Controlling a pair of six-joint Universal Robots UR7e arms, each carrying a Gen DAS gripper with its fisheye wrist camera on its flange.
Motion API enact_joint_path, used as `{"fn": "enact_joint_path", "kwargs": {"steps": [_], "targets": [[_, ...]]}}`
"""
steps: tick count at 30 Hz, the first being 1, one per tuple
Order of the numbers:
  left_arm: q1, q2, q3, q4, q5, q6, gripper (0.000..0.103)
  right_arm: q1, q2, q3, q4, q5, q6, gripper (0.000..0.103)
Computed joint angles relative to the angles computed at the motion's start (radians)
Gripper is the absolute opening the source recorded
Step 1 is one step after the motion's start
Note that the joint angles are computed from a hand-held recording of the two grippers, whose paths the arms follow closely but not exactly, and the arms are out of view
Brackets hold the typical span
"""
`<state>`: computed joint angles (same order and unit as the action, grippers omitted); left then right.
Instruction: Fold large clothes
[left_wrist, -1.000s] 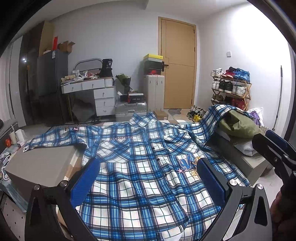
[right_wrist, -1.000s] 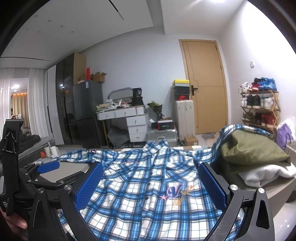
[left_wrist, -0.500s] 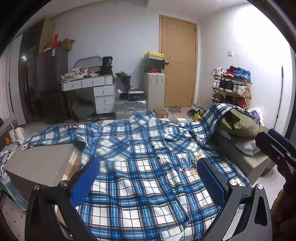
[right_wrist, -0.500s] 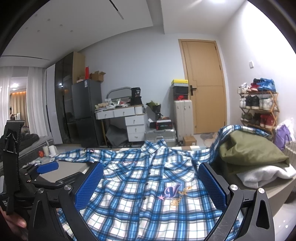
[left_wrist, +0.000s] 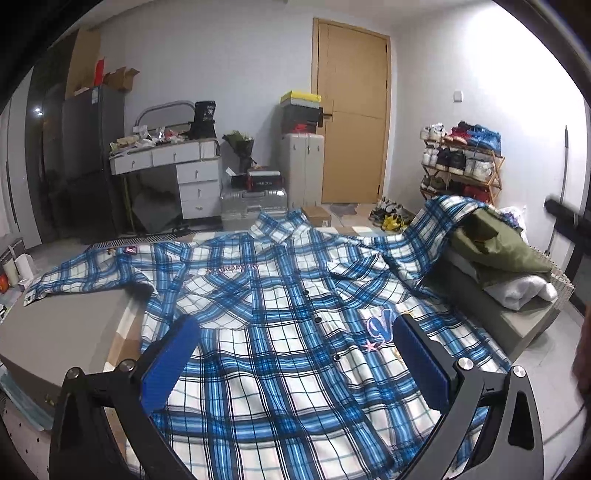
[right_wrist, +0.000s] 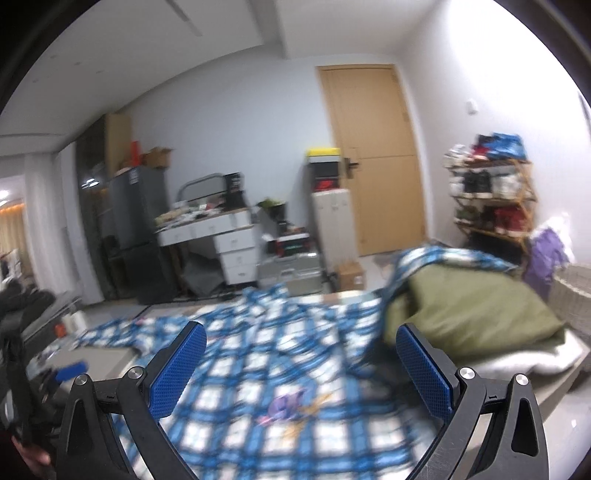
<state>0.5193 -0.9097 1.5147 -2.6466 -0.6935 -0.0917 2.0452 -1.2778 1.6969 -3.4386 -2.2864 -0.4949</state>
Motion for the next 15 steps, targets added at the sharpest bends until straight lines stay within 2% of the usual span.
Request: {"fn": "enact_joint_path", "kwargs": {"steps": [5,7,9,12,15], "targets": [[0.037,0.036,-0.055,0.108,-0.023,-0.043,0.102,-0.119,-0.046,-0.140,0.201,0.009,0.130,0.103],[0.047,0.046,-0.076,0.150,-0.030,-0.059,0.102,-0.188,-0.066,-0.215,0.320,0.014,0.250,0.103],[0.059,0.063,-0.104,0.195,-0.035,-0.076,0.102,-0.274,-0.086,-0.299,0.482,0.058,0.427,0.103],[0.071,0.087,-0.145,0.246,-0.039,-0.095,0.102,-0.389,-0.099,-0.403,0.662,0.177,0.616,0.103],[0.082,0.114,-0.187,0.293,-0.041,-0.113,0.102,-0.476,-0.080,-0.503,0.814,0.263,0.750,0.103]]}}
